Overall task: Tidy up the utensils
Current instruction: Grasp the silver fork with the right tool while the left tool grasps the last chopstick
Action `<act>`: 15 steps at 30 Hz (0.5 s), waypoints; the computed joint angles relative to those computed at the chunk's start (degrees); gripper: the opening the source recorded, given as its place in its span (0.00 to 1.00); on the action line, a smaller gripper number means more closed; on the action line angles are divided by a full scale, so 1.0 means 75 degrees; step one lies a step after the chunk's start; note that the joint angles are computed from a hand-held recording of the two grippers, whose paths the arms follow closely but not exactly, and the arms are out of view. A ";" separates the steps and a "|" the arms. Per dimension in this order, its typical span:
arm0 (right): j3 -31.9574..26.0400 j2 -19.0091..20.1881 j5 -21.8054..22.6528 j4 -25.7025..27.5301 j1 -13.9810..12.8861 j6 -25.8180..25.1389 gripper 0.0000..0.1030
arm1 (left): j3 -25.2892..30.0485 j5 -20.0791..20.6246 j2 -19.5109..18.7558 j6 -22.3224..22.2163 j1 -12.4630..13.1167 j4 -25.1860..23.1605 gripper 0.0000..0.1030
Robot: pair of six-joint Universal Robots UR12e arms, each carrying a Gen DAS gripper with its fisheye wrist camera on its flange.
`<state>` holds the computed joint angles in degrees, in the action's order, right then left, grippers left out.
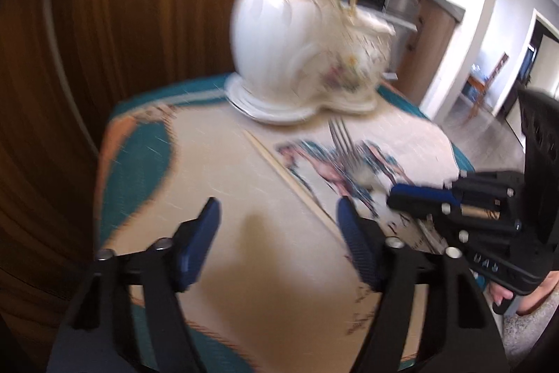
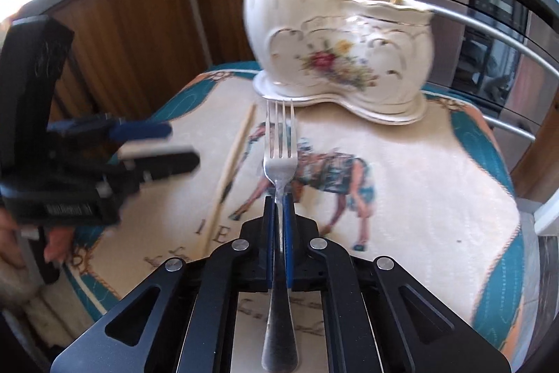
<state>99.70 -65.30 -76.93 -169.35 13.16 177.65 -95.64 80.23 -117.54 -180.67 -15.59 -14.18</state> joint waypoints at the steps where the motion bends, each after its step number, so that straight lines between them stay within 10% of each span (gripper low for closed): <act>1: 0.0004 0.0000 -0.0030 0.0002 -0.0015 0.0003 0.06 | 0.0071 -0.0086 -0.0037 -0.0004 -0.0030 -0.0225 0.61; 5: -0.0002 0.0027 -0.0029 -0.0024 -0.0087 0.0147 0.06 | 0.0251 0.0162 -0.0163 0.0221 -0.0224 -0.0548 0.53; 10: 0.0044 0.0013 0.0068 -0.0128 -0.0155 0.0229 0.06 | 0.0365 0.1090 -0.0199 0.0780 -0.0445 -0.0718 0.16; 15: 0.0115 -0.0059 0.0136 -0.0123 -0.0169 0.0090 0.06 | 0.0200 0.0815 0.0049 0.1149 -0.0293 -0.1205 0.11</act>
<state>100.56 -65.74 -75.92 -170.27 11.89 178.33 -94.14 86.34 -117.17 -172.06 -17.79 -23.21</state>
